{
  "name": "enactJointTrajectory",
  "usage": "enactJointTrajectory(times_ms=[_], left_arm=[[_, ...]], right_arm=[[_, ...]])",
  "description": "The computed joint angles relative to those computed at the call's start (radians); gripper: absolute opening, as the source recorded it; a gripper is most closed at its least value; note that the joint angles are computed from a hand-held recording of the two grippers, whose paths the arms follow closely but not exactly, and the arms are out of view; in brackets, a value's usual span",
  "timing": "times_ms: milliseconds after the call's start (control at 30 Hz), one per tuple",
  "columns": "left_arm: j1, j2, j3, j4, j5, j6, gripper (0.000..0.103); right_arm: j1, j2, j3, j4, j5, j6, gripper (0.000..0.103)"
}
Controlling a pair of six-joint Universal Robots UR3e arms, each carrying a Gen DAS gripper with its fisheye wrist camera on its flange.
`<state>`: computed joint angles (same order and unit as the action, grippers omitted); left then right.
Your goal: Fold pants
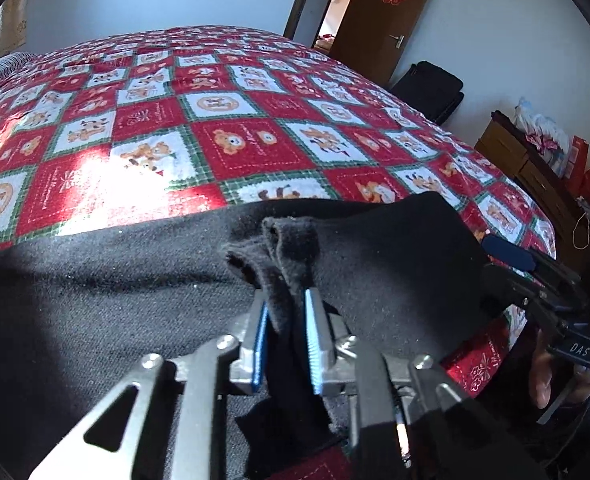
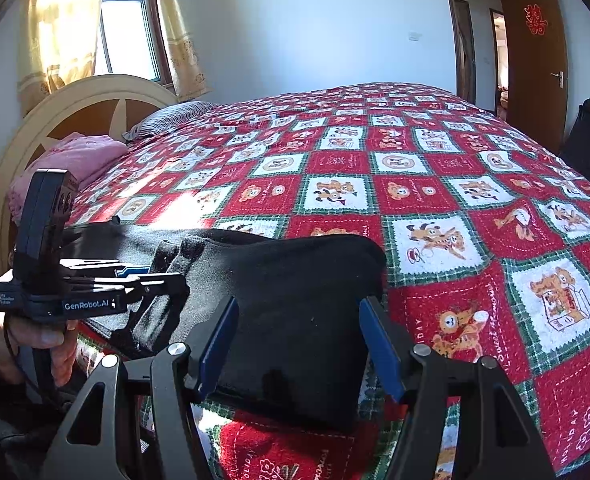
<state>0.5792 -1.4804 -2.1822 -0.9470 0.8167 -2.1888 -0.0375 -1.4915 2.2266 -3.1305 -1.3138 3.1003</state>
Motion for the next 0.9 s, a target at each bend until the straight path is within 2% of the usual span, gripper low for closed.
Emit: enactJointTrajectory(times_ms=[67, 233, 333, 433, 500, 567, 633, 700, 800, 900], left_arm=[[0.036, 0.0, 0.045, -0.103, -0.032, 0.039, 0.01], [0.128, 0.028, 0.117, -0.26, -0.074, 0.1, 0.01], [0.149, 0.014, 0.116, -0.239, -0.054, 0.094, 0.01], [0.138, -0.047, 0.099, -0.139, -0.006, 0.03, 0.01], [0.133, -0.071, 0.089, -0.103, 0.002, 0.017, 0.01], [0.13, -0.078, 0.078, -0.075, 0.002, 0.012, 0.01], [0.131, -0.072, 0.077, -0.082, 0.001, 0.02, 0.01], [0.139, -0.069, 0.083, -0.106, -0.003, 0.032, 0.01], [0.162, -0.051, 0.087, -0.153, -0.019, 0.06, 0.01], [0.174, -0.041, 0.08, -0.161, -0.02, 0.067, 0.01]], right_arm=[[-0.004, -0.002, 0.007, -0.013, -0.001, 0.004, 0.064], [-0.016, -0.014, 0.031, -0.064, -0.003, 0.025, 0.065], [-0.009, -0.019, 0.044, -0.096, 0.008, 0.017, 0.065], [0.018, -0.013, 0.04, -0.107, 0.03, -0.01, 0.067], [0.04, -0.004, 0.036, -0.109, 0.052, -0.041, 0.071], [0.066, 0.013, -0.002, -0.025, 0.061, -0.083, 0.072], [0.112, 0.064, -0.101, 0.165, -0.009, -0.115, 0.072], [0.165, 0.132, -0.172, 0.255, -0.171, -0.099, 0.072], [0.128, 0.076, -0.173, 0.316, -0.111, -0.088, 0.072], [0.081, 0.009, -0.104, 0.147, -0.018, -0.042, 0.072]])
